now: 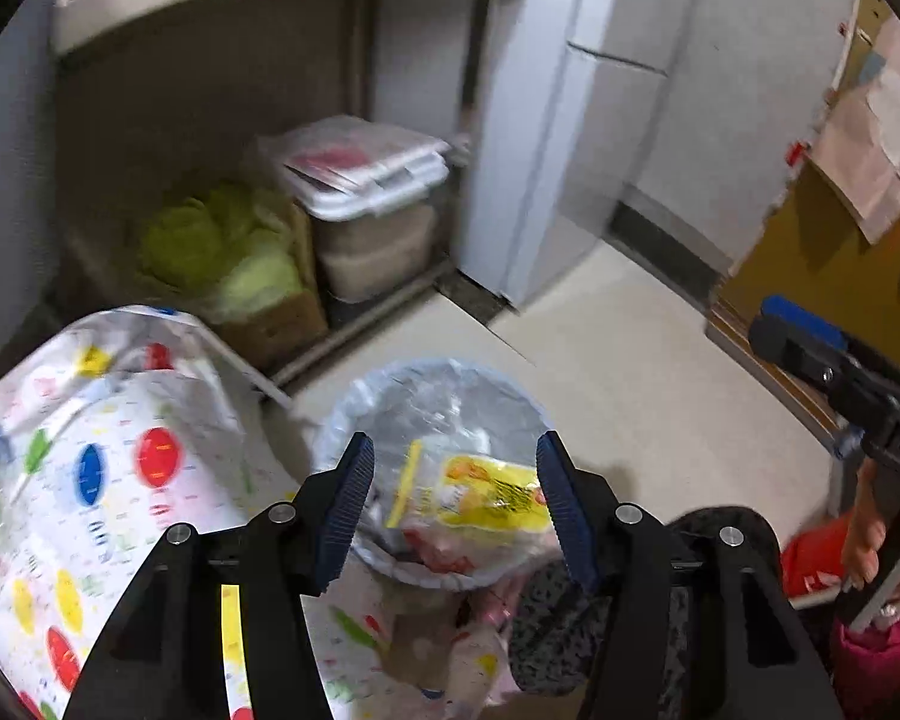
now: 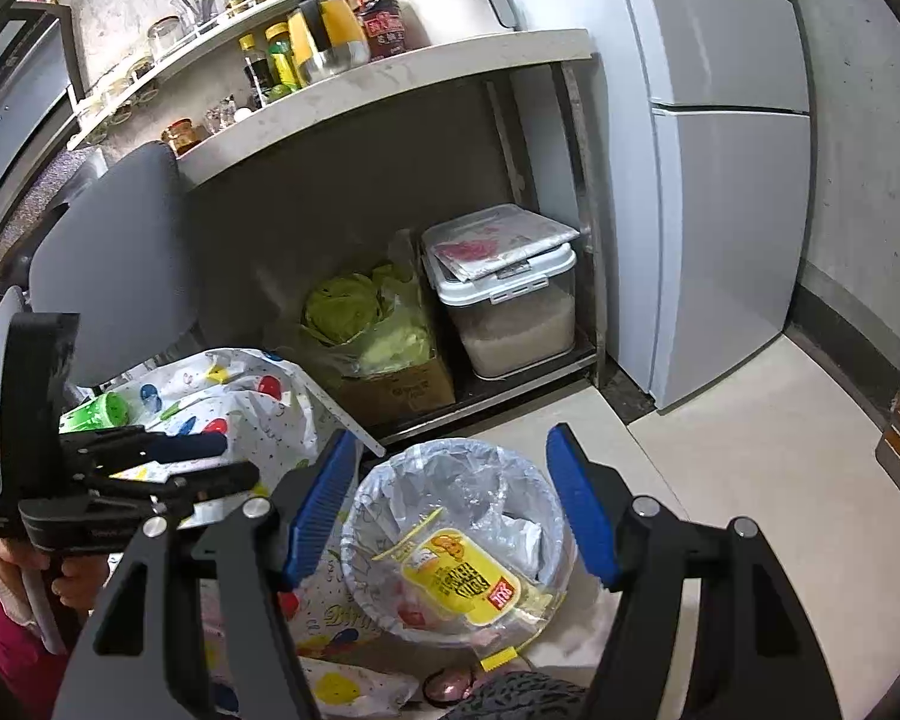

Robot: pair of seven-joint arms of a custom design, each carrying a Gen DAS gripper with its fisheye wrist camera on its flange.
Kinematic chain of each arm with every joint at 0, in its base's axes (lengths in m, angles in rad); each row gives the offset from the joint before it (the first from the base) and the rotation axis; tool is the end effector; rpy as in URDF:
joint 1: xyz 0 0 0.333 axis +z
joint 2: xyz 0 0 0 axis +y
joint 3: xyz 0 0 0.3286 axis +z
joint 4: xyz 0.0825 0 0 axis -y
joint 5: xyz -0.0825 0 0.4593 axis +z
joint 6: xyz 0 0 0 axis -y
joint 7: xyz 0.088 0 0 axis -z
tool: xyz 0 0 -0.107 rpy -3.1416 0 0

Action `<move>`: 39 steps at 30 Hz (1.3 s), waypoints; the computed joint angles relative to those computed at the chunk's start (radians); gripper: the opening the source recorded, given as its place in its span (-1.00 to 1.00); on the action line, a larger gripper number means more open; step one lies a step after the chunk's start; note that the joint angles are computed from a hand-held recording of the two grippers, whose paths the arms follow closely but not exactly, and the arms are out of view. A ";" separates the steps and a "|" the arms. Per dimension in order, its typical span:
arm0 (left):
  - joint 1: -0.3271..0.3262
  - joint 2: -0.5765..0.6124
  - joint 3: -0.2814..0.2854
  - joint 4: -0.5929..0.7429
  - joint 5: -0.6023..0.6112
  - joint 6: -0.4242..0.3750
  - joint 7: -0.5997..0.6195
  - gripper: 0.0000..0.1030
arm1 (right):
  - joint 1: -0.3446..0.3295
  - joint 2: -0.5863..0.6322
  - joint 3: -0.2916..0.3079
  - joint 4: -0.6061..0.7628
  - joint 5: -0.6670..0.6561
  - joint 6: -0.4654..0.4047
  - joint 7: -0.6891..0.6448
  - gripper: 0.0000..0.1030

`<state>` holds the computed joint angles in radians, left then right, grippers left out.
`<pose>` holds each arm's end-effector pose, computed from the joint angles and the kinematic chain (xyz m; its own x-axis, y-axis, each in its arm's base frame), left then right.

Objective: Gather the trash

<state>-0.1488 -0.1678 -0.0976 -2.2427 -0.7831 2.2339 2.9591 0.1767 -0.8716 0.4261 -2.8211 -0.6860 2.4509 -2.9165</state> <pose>0.5538 -0.1622 0.4363 -0.9345 -0.3409 0.1024 -0.3318 0.7303 -0.5972 0.3364 0.2064 0.4392 -0.5891 -0.7558 -0.2857 -0.3568 0.5606 -0.7473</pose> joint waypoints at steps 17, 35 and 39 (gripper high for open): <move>0.254 0.126 0.135 0.131 0.008 0.396 -0.249 0.36 | -0.104 0.823 0.031 0.714 -0.434 0.276 -0.117 0.27; 0.497 0.561 0.024 0.617 0.181 0.453 -0.529 0.36 | 0.170 1.680 -0.060 1.760 -0.212 0.110 -0.787 0.27; 0.515 0.630 -0.009 0.694 0.247 0.429 -0.585 0.36 | 0.213 1.805 -0.085 1.954 -0.115 0.026 -0.892 0.27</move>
<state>0.3659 0.4620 -0.1061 -1.5485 -0.5361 2.6632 2.3738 0.3893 0.9338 0.3409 -0.8675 -0.8013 2.4767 -3.8083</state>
